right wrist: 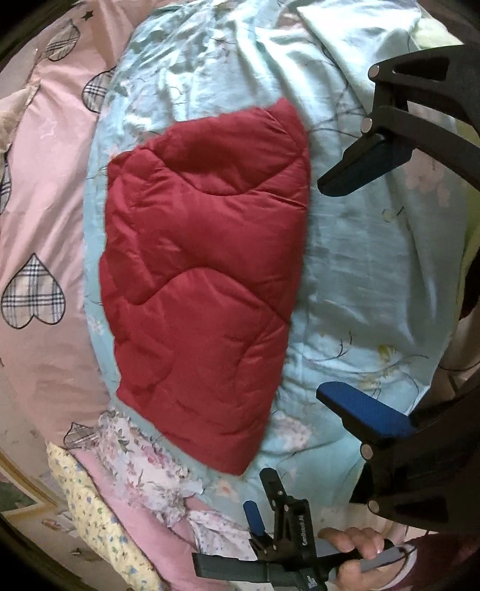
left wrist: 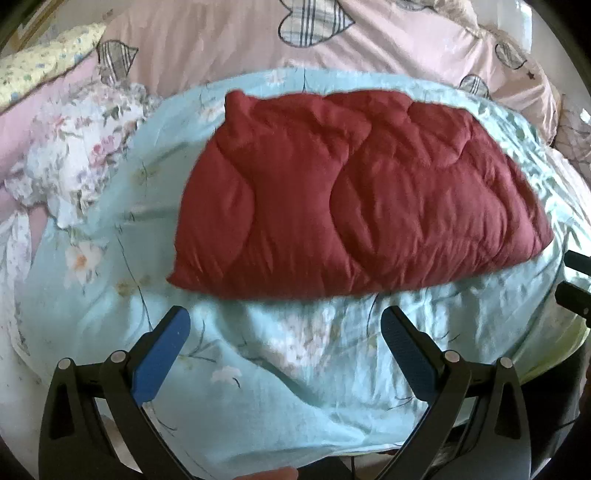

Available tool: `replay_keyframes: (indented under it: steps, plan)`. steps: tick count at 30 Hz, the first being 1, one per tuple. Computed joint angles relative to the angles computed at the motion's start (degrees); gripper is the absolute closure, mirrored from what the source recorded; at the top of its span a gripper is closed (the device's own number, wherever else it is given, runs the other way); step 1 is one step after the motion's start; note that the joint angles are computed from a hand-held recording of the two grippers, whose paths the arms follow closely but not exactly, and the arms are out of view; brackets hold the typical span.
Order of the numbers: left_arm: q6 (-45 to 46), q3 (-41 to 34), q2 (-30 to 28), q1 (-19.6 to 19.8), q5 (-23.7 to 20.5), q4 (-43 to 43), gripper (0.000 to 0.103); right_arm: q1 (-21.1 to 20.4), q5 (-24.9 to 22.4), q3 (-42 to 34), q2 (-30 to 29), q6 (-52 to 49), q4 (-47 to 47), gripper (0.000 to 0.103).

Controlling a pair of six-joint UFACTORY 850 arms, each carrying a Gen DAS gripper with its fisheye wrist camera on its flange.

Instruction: Fold large clothes

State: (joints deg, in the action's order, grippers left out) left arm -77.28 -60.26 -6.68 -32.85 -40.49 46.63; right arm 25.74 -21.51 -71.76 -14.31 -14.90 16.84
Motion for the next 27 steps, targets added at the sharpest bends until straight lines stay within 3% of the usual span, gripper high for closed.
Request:
replay_keyframes:
  steps: [4, 27]
  plan:
    - [0.0, -2.1, -0.9, 0.0, -1.6, 1.3, 0.0, 0.4, -0.2, -1.8, -0.6, 2.2, -2.5, 0.001]
    - [0.9, -7.1, -6.8, 2.6, 1.8, -1.9, 0.0, 0.8, -1.9, -10.2, -9.1, 10.5, -7.7, 0.001]
